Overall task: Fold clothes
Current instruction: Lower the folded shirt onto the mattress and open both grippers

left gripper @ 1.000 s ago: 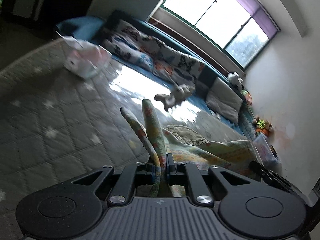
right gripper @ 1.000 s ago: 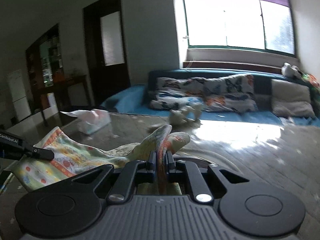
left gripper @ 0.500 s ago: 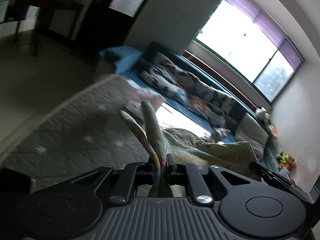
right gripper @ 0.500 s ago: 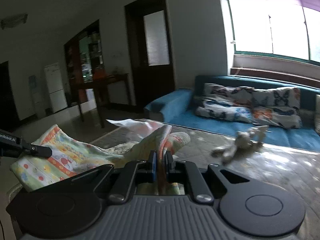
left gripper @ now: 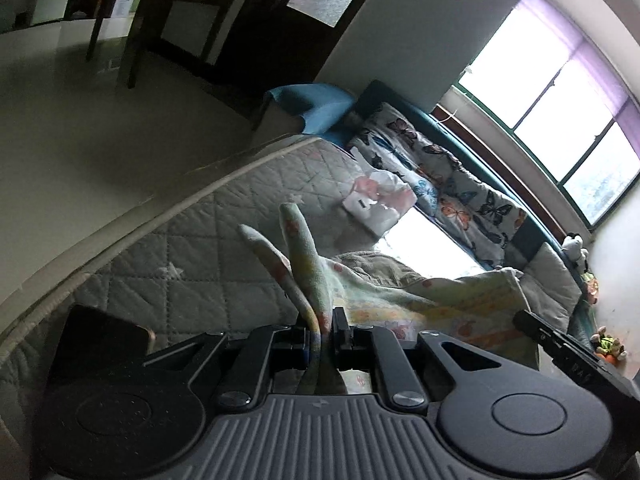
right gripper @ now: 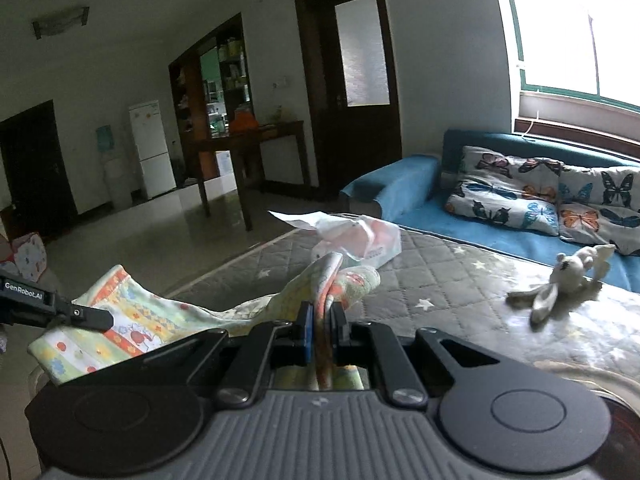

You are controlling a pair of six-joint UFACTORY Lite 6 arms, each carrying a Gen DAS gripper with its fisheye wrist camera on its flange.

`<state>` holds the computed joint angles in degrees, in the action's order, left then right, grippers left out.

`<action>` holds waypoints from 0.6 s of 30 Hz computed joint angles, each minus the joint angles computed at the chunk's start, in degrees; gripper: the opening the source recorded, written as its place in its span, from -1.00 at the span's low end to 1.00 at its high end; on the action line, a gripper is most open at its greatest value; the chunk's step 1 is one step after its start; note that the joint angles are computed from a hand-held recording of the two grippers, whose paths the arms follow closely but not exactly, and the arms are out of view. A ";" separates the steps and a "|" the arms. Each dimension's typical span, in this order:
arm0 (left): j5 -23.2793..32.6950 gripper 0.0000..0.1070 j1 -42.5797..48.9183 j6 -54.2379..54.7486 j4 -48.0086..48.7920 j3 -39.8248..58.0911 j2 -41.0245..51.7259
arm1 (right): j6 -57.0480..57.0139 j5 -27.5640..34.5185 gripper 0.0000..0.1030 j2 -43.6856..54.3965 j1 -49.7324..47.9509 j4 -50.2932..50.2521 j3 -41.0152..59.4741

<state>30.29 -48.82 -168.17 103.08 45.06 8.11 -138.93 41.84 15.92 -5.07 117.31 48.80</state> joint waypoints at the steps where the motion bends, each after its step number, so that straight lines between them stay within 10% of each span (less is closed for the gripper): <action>1: 0.54 -0.80 -0.27 1.11 -1.14 0.03 -0.11 | -0.64 -0.27 -0.85 0.22 0.55 0.65 0.10; 18: -1.93 -0.74 -0.92 0.20 -3.25 1.00 6.13 | -6.90 -8.61 -0.83 5.11 4.76 5.30 2.17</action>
<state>28.37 -49.74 -167.97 99.84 46.06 14.24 -145.83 33.23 21.03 -0.31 122.62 50.98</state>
